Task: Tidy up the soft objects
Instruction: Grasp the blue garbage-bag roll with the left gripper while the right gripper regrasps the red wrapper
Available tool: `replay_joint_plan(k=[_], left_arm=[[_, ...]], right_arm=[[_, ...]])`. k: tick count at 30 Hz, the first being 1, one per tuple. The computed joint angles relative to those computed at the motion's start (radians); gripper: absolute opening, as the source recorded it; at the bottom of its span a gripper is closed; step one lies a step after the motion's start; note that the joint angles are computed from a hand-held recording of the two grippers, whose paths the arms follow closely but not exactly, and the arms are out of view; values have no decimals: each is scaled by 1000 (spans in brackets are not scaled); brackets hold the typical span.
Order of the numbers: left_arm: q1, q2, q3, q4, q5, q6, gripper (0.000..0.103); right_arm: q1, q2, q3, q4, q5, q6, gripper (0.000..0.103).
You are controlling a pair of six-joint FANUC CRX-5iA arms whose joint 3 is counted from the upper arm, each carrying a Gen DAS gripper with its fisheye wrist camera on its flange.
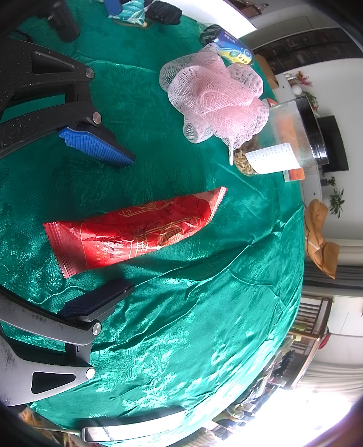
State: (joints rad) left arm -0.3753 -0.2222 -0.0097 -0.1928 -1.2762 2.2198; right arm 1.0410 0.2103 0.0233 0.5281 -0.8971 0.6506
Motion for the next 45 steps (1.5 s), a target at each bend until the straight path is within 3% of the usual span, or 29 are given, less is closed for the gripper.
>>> replay_joint_plan(k=[3,8,12,23,29,31,35,42,45], left_arm=[[91,9,88,-3,-38,-70,103],[256,152,245,-24,-141,-232,103],[360,215,219,20,-109,-212,103],[394,360,251,16,-130,-210,103],[447,340,199,76,-82,-212,102],[447,341,202,74,-87,-229,96],[440,315,197,68,-69,-254,57],[442,233,140,133,-20,-280,56],[425,198,140,154,-15,-300,56]], right_arm=[[0,0,0,0,0,0,85],[0,0,0,0,1,1,85],[0,-1,-1,0,1,1,85],[-1,-1,-1,0,2,2,86],[-1,-1,-2,0,2,3,86],[-1,-1,-2,0,3,3,86],[-1,-1,-2,0,3,3,86],[-10,-8,0,-31,18,22,86],[-83,-68,-2,-271,140,93,86]])
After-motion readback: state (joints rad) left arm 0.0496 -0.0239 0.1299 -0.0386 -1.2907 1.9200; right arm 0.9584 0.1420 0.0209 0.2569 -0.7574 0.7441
